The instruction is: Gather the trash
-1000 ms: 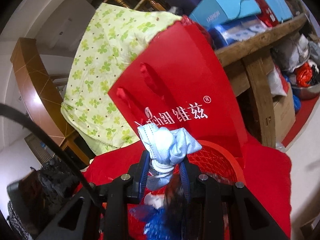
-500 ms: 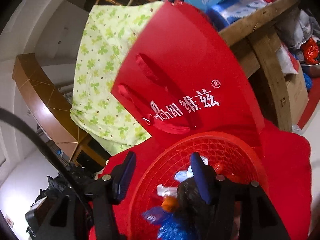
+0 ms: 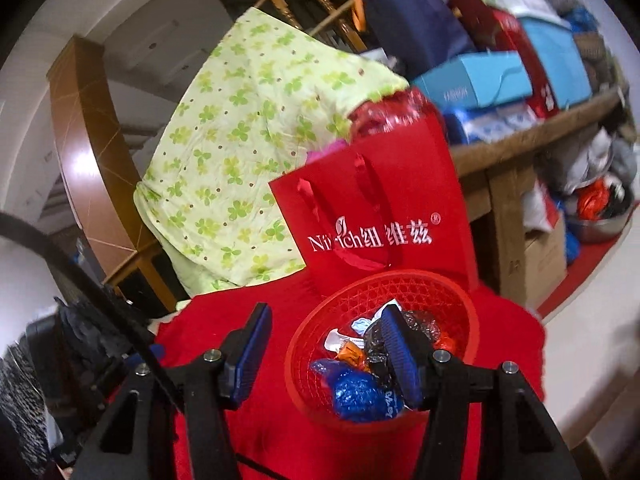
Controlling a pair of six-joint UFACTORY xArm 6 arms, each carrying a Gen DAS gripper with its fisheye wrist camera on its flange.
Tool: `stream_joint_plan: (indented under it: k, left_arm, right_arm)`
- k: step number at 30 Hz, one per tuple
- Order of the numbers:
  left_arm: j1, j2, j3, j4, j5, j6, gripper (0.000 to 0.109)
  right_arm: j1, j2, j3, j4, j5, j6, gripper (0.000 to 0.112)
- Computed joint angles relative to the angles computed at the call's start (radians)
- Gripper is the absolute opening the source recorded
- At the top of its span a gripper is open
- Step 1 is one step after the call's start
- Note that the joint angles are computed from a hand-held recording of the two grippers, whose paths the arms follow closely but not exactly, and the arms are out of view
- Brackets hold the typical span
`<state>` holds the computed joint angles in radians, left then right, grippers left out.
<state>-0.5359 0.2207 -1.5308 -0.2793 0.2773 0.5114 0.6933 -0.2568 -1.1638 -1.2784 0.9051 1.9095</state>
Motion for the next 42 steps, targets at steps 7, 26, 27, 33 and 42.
stream_joint_plan:
  k: [7, 26, 27, 33, 42]
  left_arm:
    - [0.029, -0.126, 0.147, 0.095, -0.127, -0.085, 0.098]
    - [0.095, -0.345, 0.328, 0.288, -0.185, -0.301, 0.102]
    - [0.096, -0.349, 0.332, 0.287, -0.183, -0.301, 0.102]
    - [0.109, -0.380, 0.359, 0.295, -0.173, -0.322, 0.102]
    - [0.131, -0.399, 0.386, 0.308, -0.170, -0.335, 0.102]
  right_arm:
    - [0.167, 0.058, -0.119, 0.006, 0.230, -0.120, 0.065]
    - [0.424, 0.196, -0.346, -0.024, 0.581, -0.185, 0.073]
    - [0.431, 0.209, -0.359, -0.021, 0.596, -0.185, 0.073]
    - [0.462, 0.290, -0.443, -0.029, 0.682, -0.243, 0.073]
    - [0.452, 0.372, -0.529, -0.028, 0.704, -0.290, 0.073]
